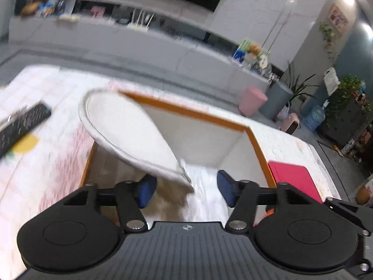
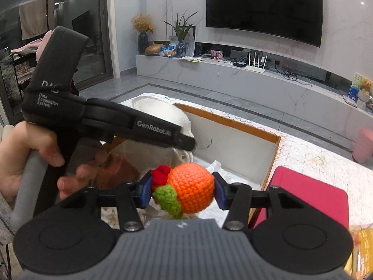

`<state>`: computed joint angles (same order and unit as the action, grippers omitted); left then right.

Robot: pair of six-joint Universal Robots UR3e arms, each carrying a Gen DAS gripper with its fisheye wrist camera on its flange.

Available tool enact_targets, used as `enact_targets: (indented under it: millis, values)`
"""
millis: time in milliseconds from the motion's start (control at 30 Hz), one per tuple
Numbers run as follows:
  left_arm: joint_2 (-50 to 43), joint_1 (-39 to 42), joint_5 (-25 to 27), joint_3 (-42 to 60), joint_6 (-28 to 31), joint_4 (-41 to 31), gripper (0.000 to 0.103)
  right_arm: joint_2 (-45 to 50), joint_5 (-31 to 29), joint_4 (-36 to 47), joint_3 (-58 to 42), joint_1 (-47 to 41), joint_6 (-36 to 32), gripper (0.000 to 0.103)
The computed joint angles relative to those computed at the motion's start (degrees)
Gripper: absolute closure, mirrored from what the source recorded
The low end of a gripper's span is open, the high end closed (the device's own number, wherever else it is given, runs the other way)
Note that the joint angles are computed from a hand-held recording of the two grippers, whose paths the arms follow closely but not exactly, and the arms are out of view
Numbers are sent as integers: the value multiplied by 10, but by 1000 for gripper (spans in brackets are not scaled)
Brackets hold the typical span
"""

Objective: Organize soft objects
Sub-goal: 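Open the left tool to drop the white pad into the orange box, then move the right tool holding the crochet ball over the box opening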

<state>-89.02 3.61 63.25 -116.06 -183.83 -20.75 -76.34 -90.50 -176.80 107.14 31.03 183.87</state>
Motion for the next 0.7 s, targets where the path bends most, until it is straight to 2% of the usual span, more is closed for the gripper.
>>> enact_targets:
  millis: [133,200,333,400,433,533,567,667,700]
  values:
    - [118,28,-2,-62,-2,-46,25,-10,-4,2,12,2,-6,52]
    - [197,55,-14,-78,21,-112,25,-18,-8,9,16,3,-2,52]
    - [369,160,-80,-98,68,-283,22,-29,-5,18,17,6,20,51]
    - [436,201,-85,-106,77,-330,22,-33,-4,26,13,12,28,51]
    - [478,234,-100,-117,96,-359,22,-33,-4,31,8,14,29,51]
    - [604,369,-189,-138,197,-505,21,-27,-14,42,-6,28,27,51]
    - [609,379,-191,-146,199,-502,21,-18,-25,46,-19,36,29,51]
    - [591,358,-161,-171,180,-427,22,14,-32,47,-65,48,64,51]
    - [576,342,-138,-184,165,-378,22,30,-27,59,-92,48,77,51]
